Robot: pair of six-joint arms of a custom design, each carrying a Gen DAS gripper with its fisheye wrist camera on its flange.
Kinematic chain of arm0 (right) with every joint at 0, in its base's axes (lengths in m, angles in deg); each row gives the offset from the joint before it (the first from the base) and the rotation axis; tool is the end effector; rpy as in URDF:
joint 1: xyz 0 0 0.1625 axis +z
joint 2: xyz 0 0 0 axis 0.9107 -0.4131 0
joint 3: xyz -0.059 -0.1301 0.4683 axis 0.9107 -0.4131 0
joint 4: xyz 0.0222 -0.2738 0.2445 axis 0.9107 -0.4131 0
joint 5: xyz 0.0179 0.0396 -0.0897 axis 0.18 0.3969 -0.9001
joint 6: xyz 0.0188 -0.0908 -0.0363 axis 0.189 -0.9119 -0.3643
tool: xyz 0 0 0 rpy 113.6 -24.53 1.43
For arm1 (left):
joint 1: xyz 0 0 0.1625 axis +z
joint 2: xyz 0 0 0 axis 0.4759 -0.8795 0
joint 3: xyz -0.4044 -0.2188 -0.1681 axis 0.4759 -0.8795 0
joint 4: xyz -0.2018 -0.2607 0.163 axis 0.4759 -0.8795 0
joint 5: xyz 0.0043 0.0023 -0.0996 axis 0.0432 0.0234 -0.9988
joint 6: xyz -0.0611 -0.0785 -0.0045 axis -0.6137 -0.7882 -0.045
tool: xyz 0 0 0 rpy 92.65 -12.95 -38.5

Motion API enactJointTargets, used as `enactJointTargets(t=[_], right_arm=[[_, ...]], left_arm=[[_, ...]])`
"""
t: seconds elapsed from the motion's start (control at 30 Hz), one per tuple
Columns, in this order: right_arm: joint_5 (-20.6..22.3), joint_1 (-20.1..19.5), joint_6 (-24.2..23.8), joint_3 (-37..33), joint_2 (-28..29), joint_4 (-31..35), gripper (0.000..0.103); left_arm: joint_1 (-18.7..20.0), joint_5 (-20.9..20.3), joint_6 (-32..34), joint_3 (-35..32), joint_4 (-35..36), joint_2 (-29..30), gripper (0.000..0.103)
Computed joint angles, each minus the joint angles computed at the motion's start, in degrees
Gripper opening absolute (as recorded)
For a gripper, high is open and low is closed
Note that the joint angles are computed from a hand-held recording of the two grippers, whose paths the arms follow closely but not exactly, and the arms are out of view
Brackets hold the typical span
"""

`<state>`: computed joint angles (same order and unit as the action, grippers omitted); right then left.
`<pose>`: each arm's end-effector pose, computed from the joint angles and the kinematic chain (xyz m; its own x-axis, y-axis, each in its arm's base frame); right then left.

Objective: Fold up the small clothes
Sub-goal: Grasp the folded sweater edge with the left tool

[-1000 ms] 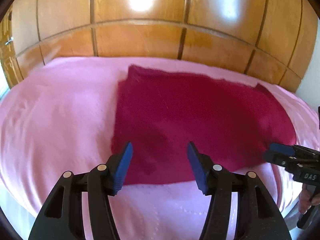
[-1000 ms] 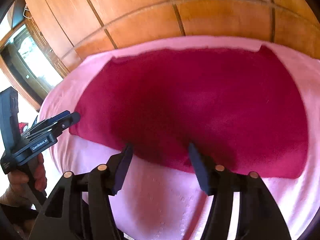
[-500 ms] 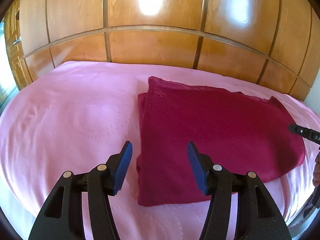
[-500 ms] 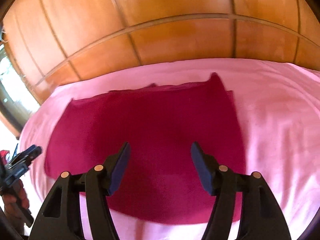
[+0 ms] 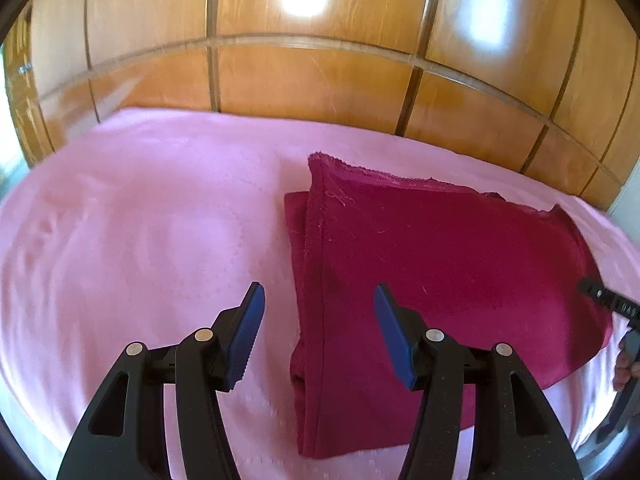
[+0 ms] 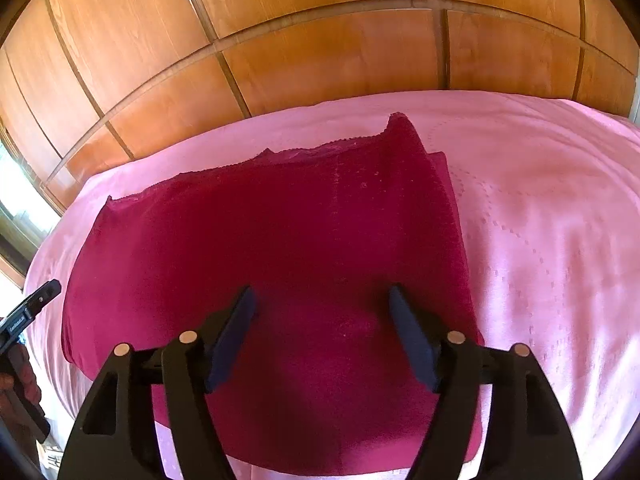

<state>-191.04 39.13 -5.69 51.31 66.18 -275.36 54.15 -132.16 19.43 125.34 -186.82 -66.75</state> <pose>0.2431 -0.6742 -0.0912 -0.8259 0.3431 0.4474 -0.1044 0.6867 -0.7194 0.0735 -0.7822 0.3300 -0.7447 0.3190 -0.5862 0.5755 0.7517 -0.3221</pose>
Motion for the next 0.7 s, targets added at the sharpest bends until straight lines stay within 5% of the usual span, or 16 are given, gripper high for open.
enactJointTargets(t=[0.37, 0.43, 0.47, 0.53, 0.7], right_arm=[[0.24, -0.11, 0.16, -0.86, 0.37, 0.25, 0.073], [0.24, -0.11, 0.14, -0.99, 0.45, 0.25, 0.073], [0.25, -0.11, 0.16, -0.95, 0.44, 0.21, 0.073], [0.40, -0.10, 0.24, -0.88, 0.31, 0.28, 0.073], [0.08, 0.60, -1.96, -1.94, 0.74, -0.26, 0.073]], left_arm=[[3.10, -8.81, -11.37, -22.67, 23.75, 8.45, 0.055], [3.43, -9.84, -12.71, -26.49, 27.78, 10.30, 0.026], [3.39, -9.73, -12.94, -27.59, 28.87, 10.90, 0.021], [3.05, -9.44, -11.17, -26.18, 25.93, 10.72, 0.005], [2.61, -8.26, -10.13, -21.34, 16.14, 9.41, 0.005]])
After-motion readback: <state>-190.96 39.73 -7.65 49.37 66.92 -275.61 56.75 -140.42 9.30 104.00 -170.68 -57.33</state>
